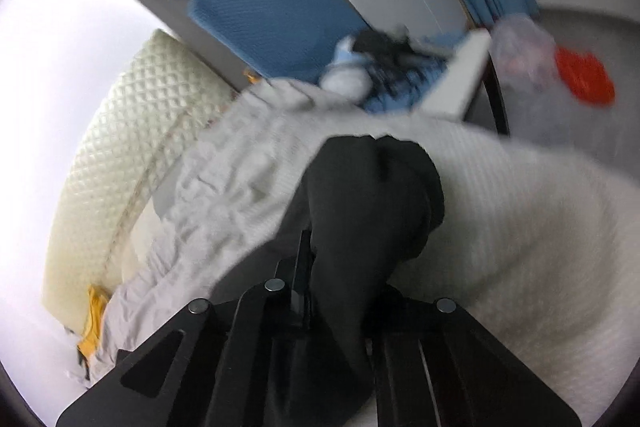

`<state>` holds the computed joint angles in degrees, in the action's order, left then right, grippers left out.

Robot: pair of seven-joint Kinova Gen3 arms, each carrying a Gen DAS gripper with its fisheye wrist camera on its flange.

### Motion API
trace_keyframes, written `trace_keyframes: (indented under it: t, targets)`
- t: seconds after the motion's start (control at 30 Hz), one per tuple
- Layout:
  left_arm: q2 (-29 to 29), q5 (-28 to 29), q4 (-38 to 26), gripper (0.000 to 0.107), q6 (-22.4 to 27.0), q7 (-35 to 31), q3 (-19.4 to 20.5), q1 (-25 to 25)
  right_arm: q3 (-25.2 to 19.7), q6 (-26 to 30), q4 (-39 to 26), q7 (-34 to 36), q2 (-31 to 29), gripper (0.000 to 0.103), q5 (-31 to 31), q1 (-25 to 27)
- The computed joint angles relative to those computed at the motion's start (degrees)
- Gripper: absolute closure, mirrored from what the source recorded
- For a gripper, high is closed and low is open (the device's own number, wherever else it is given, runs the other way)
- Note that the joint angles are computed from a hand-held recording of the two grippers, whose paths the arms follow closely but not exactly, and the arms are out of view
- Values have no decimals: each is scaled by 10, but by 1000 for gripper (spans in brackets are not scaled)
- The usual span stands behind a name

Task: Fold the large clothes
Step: 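Reach the right tool to the jacket sleeve cuff and grasp it, then lift the sleeve with the right tool and fold it across the jacket body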

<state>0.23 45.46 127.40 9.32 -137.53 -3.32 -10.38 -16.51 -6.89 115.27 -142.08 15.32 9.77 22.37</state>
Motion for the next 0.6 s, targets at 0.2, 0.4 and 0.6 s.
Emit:
trace_keyframes:
  t: [0.2, 0.4, 0.6]
  targets:
    - [-23, -51, -6, 6, 17, 38, -14, -7, 156, 86, -33, -74, -95, 100, 100, -152]
    - [-74, -138, -10, 6, 43, 87, -61, 1, 234, 218, -106, -156, -171, 100, 239, -310]
    - [-118, -121, -11, 6, 81, 24, -154, 33, 113, 358, -218, -180, -196, 100, 324, -336]
